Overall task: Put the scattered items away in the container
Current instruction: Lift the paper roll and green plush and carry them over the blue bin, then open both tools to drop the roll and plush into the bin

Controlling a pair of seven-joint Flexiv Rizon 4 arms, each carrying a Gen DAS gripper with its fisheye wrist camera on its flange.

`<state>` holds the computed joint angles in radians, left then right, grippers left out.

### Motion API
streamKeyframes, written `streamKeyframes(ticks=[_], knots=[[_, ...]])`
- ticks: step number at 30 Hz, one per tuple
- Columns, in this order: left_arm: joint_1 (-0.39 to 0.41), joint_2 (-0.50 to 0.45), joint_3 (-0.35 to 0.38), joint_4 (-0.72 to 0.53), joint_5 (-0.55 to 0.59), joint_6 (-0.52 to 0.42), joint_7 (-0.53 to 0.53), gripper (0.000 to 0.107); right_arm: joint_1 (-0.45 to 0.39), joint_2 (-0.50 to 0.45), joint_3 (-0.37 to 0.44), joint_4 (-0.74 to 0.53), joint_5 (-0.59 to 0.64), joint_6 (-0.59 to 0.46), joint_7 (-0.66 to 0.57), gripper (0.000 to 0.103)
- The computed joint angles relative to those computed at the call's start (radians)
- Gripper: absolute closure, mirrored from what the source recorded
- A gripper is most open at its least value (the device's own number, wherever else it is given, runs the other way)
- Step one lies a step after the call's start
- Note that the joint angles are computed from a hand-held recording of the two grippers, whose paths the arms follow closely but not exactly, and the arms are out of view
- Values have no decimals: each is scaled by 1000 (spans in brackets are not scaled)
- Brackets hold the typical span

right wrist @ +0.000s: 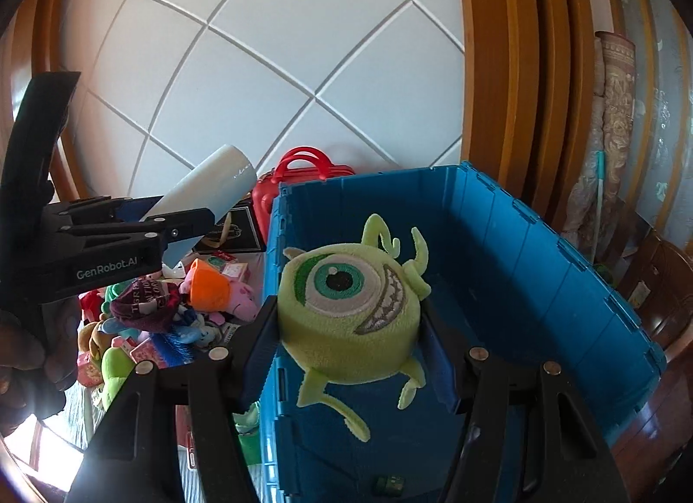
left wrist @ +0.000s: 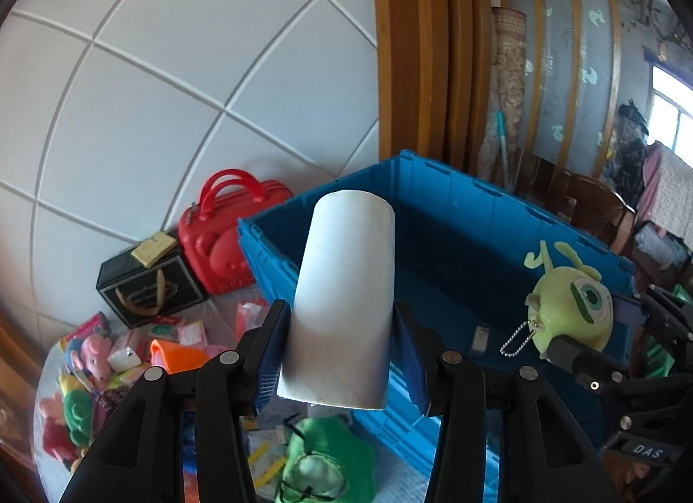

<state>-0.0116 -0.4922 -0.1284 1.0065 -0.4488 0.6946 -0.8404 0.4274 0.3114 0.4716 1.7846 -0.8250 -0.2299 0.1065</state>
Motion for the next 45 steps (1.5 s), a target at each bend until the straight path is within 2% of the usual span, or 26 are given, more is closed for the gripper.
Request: streamKeyframes(ticks=[6,15,26,27,29,30,32,45], knots=[[-61,-70,-13,-123,43,-51,-27,60,-23,71,18,33,44,-66,22,43],[-134,-170,5,-312,126,-146,-99,60,-67,123,25,48,90,-96,21,43],[-152,-214,5,-393,145,-189,-151,59,-91,138,41,44,95,-123,6,42],[-153,-211,3,-386,143,-178,-153,57,-92,140,41,45,96,-125,4,40],[-156,-217,3,-400,143,-188,-162,14,-93,140,40,41,109,-133,-3,31],[-156,-206,0,-378,141,-162,-159,10,-98,135,49,36,107,-153,1,23],[-161,-187,1,-346,150,-128,-145,10,-96,135,56,35,103,-169,7,18],[-143,-112,9,-224,149,-76,-141,10,-77,120,59,23,79,-158,12,18]])
